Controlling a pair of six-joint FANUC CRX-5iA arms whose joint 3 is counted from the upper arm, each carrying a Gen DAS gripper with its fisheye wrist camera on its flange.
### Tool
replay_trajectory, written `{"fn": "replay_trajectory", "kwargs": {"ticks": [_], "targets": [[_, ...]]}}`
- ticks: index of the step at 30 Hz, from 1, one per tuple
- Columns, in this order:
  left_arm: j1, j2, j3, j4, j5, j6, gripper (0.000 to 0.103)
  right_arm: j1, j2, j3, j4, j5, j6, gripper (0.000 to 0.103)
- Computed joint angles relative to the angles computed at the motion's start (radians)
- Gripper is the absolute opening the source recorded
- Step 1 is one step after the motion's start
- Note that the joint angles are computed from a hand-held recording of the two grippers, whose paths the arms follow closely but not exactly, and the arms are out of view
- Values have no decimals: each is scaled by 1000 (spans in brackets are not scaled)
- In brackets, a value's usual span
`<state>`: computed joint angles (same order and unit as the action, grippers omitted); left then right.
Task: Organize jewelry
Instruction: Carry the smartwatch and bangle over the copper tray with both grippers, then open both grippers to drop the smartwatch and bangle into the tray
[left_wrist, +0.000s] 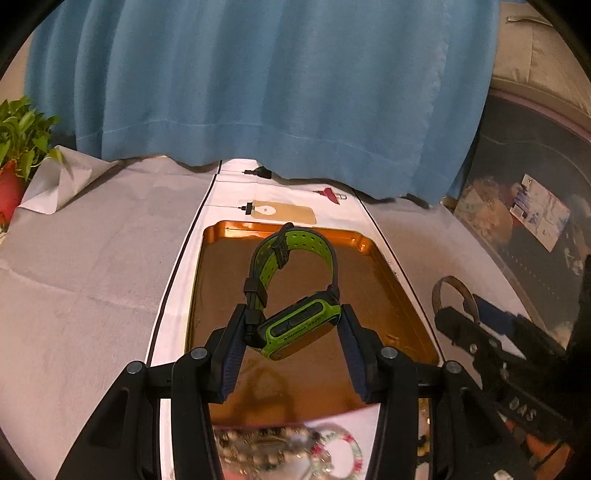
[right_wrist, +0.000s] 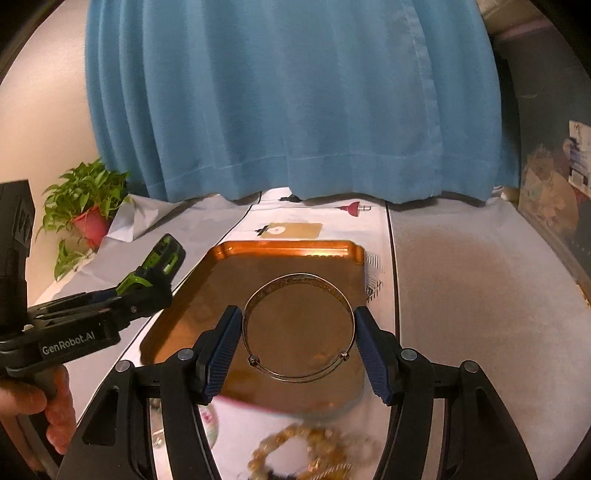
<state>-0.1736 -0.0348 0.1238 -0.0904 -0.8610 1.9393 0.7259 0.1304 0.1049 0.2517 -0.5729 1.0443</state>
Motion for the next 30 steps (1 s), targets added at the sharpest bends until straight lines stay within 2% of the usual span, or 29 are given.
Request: {"fn": "replay_trajectory", "kwargs": {"ticks": [3,5,7,13,15,16,17,18,19,20,21,24,27,30], "targets": [[37,12,-26,52,-12,-39,44,-8,46,61,-58,-45,83,62],[80,19,-63,131,-16,-63,44,-2,59,57,-35,-56,74,62],[100,31,-80,177,-20,-93,44,-5,77,75,-65,-77,91,62],[77,59,-42,127,-62,-132,44,-2,133,127,-70,-173,116,63],[69,57,-45,117,-54,-134,46,-1,127,114,-56,-163,109,64],[63,54,-46,107,-44,-128,49,2,127,110,-34,-167,94,69],[62,52,-48,105,-38,-127,53,5,127,109,-24,-170,87,83],[58,50,-45,102,-35,-127,57,5,125,109,-26,-169,90,91],[53,43,-46,97,-24,-127,68,4,112,93,-33,-149,92,101],[48,34,-46,83,-11,-117,79,4,99,79,-34,-133,89,102],[45,25,-48,75,1,-111,81,1,85,66,-42,-119,87,102],[48,-14,-74,98,28,-102,83,0,22,16,-39,-87,73,102],[51,-52,-98,116,16,-56,86,17,-87,-123,106,-13,-61,102],[46,-97,-117,111,-22,-23,86,38,-176,-209,209,-43,-147,103]]}}
